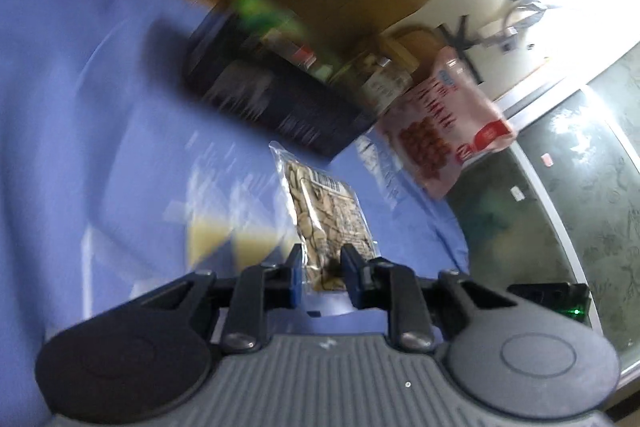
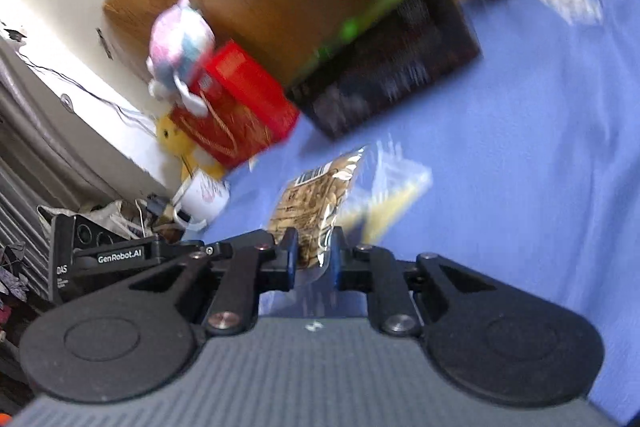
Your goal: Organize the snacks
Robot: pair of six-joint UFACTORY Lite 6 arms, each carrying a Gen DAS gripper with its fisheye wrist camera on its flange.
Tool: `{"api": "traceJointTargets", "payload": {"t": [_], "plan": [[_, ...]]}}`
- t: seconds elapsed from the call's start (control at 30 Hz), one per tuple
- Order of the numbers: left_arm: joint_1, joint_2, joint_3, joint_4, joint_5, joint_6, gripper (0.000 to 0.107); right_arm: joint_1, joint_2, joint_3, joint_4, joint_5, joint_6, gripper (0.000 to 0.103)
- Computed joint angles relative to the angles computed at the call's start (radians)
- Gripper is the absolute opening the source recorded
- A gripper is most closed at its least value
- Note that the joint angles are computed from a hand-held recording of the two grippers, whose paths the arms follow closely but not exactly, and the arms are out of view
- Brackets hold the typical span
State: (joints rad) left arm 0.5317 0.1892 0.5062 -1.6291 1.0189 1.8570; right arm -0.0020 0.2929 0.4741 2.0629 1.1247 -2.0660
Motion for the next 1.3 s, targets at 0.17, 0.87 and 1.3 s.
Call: {"api": "traceJointTargets", "payload": {"t": [0.17, 0.87, 1.3], "plan": [[-0.198, 0.058, 0.268, -0.125, -0.098, -0.095, 0.021, 0.001, 0.041, 0.238, 0.035, -0.083, 0.046, 0.019], [-0.433, 0.244, 0.602, -0.516, -0.542, 0.200, 0.049, 0.166, 0.262, 0.568, 0.530, -0.347, -0.482, 0.041], [-0.688, -0.436, -0.146, -1.381, -0.577, 1.011, 0.102, 0.035, -0.168, -0.232, 0.525, -0.010, -0.404, 0.049]]}}
